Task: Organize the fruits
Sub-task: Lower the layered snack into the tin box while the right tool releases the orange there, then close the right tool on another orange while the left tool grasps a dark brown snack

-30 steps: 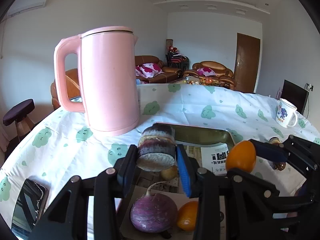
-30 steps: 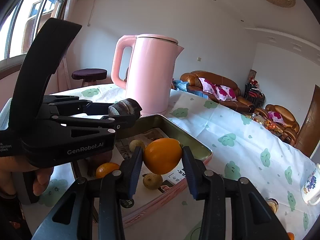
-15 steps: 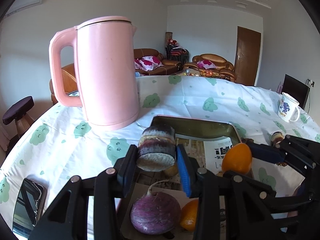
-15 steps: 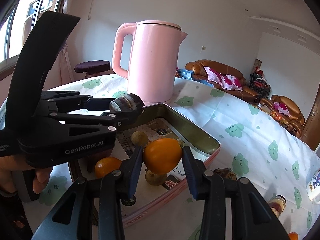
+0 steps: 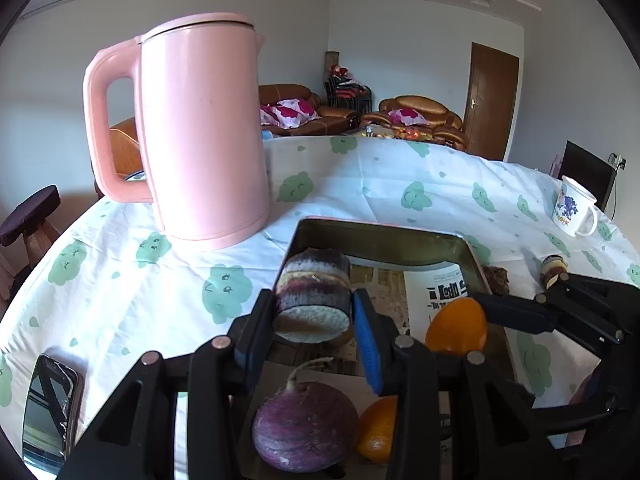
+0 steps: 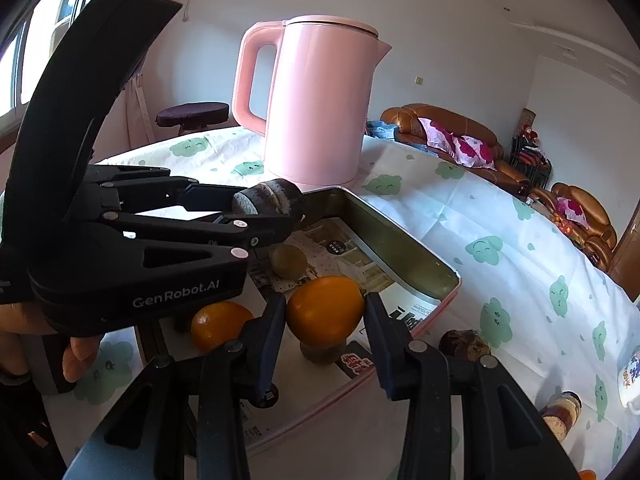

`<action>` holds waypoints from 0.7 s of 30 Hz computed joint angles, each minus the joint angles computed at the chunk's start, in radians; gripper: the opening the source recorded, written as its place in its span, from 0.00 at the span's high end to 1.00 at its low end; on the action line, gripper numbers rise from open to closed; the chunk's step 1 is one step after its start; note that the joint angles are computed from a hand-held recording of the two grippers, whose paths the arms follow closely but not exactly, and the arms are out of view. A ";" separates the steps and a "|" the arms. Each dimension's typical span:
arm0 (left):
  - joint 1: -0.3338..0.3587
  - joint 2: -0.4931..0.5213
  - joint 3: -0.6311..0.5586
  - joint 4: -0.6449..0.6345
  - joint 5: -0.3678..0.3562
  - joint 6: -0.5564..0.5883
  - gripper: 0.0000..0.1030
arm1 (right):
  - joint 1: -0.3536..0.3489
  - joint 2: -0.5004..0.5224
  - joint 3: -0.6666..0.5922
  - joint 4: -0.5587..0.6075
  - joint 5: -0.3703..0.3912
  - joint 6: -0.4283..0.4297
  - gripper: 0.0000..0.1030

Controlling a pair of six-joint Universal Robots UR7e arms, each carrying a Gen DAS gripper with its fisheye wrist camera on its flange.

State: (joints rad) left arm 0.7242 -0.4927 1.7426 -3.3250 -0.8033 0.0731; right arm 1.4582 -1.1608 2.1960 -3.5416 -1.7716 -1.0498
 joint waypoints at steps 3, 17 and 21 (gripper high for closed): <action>-0.001 0.002 -0.001 0.006 0.006 0.000 0.60 | 0.005 0.003 -0.003 0.011 -0.013 -0.006 0.59; -0.031 0.004 0.044 -0.176 0.034 0.014 0.34 | -0.012 -0.003 0.043 -0.136 0.034 -0.016 0.47; -0.057 0.012 0.046 -0.235 0.037 0.025 0.27 | -0.046 -0.049 0.078 -0.197 0.059 -0.015 0.47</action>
State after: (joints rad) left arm 0.6673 -0.4808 1.7890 -3.5596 -0.7663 0.0985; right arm 1.4126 -1.2103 2.2741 -3.7384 -1.7124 -1.0648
